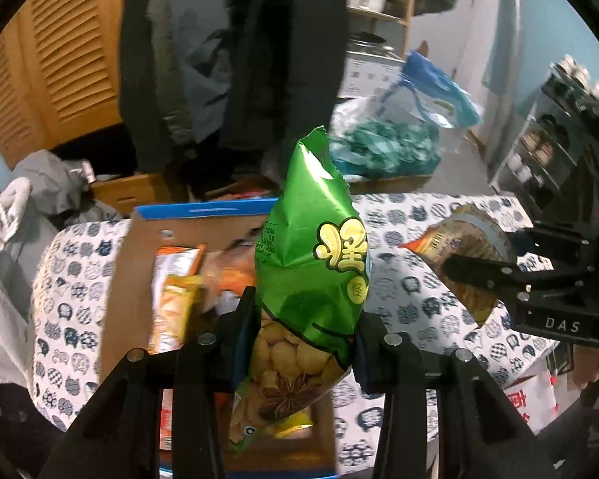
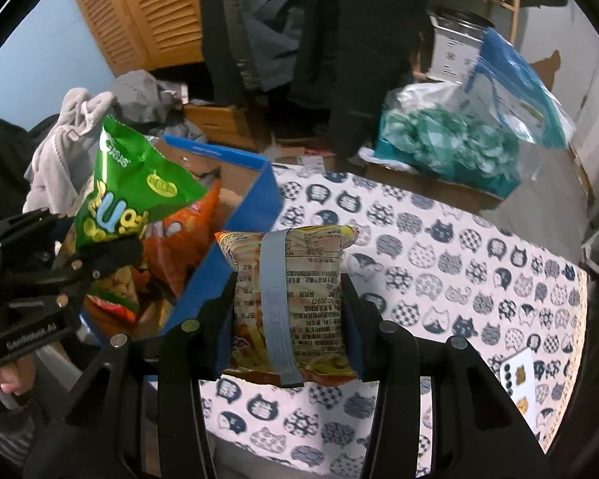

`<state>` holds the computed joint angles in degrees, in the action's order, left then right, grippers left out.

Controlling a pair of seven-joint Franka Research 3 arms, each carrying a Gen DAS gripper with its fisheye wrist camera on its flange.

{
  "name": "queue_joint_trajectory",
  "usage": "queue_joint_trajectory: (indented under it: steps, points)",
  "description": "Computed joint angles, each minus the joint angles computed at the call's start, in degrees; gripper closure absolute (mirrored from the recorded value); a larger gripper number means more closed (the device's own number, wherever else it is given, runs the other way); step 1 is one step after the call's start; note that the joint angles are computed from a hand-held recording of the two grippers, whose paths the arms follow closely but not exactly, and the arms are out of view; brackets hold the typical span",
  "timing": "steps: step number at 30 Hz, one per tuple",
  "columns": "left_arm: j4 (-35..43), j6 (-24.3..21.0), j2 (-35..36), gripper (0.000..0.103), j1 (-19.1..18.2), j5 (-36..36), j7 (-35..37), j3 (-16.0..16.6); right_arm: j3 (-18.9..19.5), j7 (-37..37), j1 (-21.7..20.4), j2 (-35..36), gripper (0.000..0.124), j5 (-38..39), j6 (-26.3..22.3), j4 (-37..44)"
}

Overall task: Organize snacks
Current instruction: 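Lift and carry both snacks over the cardboard box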

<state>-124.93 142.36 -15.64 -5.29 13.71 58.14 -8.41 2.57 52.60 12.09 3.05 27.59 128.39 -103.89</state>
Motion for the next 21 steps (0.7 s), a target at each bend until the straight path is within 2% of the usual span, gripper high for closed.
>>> queue_joint_trajectory:
  steps: [14,21]
  points:
    - [-7.0,0.0,-5.1,0.061,5.0,-2.1,-0.5,4.2,3.0,4.3,4.6,6.2,0.080,-2.5,-1.1,8.3]
    - [-8.5,-0.1,-4.5,0.061,5.8,-5.3,1.1,5.7,4.3,7.4,7.3,11.5,0.080,-4.6,-4.3,15.2]
